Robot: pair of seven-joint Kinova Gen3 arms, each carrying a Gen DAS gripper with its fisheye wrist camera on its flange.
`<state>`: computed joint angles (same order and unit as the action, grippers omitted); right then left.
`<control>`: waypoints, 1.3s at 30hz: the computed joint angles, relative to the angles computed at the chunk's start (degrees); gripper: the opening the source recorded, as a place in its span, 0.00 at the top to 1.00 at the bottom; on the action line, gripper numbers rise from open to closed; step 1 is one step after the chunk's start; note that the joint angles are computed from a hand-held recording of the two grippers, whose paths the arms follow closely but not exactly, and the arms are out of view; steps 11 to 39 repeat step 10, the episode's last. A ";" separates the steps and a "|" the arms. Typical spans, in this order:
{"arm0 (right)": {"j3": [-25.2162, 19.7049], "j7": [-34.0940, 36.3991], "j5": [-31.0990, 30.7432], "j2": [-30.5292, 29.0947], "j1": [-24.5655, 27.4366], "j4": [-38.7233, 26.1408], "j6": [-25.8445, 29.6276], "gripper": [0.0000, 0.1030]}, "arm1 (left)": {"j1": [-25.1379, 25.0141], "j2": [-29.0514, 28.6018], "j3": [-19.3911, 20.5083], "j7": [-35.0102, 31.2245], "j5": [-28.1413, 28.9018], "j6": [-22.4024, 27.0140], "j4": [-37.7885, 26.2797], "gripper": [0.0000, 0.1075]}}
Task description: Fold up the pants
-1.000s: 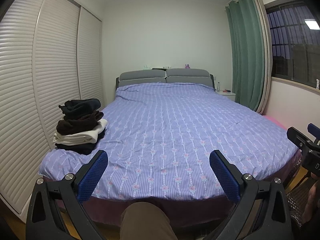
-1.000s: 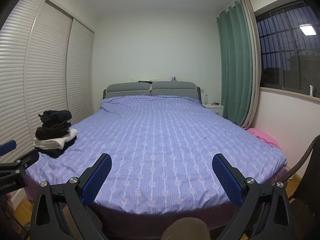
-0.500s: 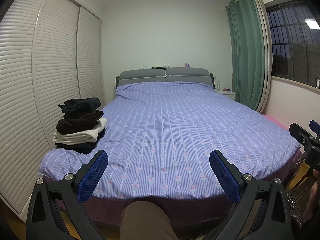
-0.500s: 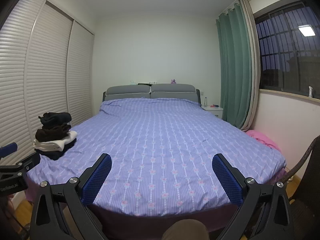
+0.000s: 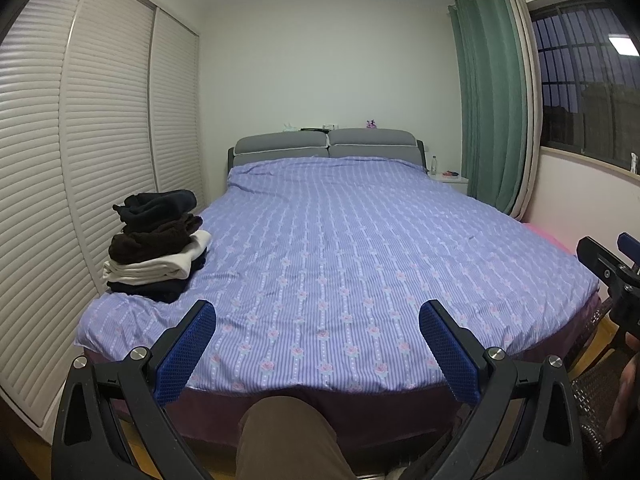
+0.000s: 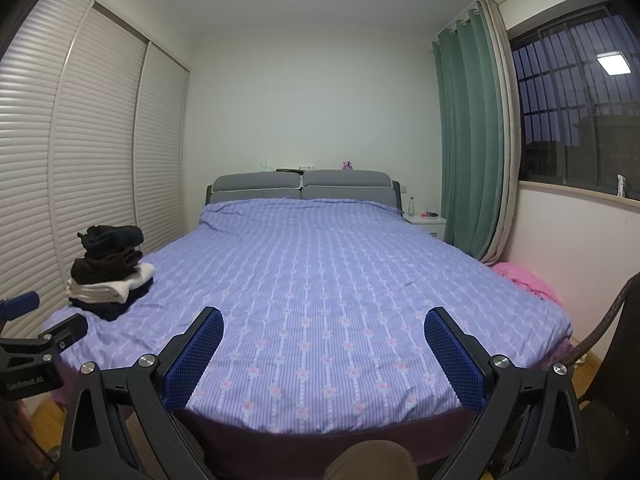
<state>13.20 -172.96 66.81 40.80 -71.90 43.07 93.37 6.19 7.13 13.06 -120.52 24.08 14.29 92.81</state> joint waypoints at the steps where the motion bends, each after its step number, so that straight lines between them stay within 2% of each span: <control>1: 0.02 0.04 0.02 0.04 -0.02 -0.04 0.06 0.01 | 0.22 -0.07 -0.16 0.23 -0.31 -0.14 0.11 0.04; 6: 0.04 -0.28 0.35 -0.04 -0.17 0.58 -0.01 0.01 | 1.21 -0.51 -0.66 1.63 -2.36 -1.91 0.98 0.04; 10: -0.18 -0.37 0.41 -0.16 -0.11 0.88 -0.05 0.01 | 1.43 -0.40 -0.75 2.64 -3.61 -1.41 0.67 0.04; 39: -0.18 -0.37 0.41 -0.16 -0.11 0.88 -0.05 0.01 | 1.43 -0.40 -0.75 2.64 -3.61 -1.41 0.67 0.04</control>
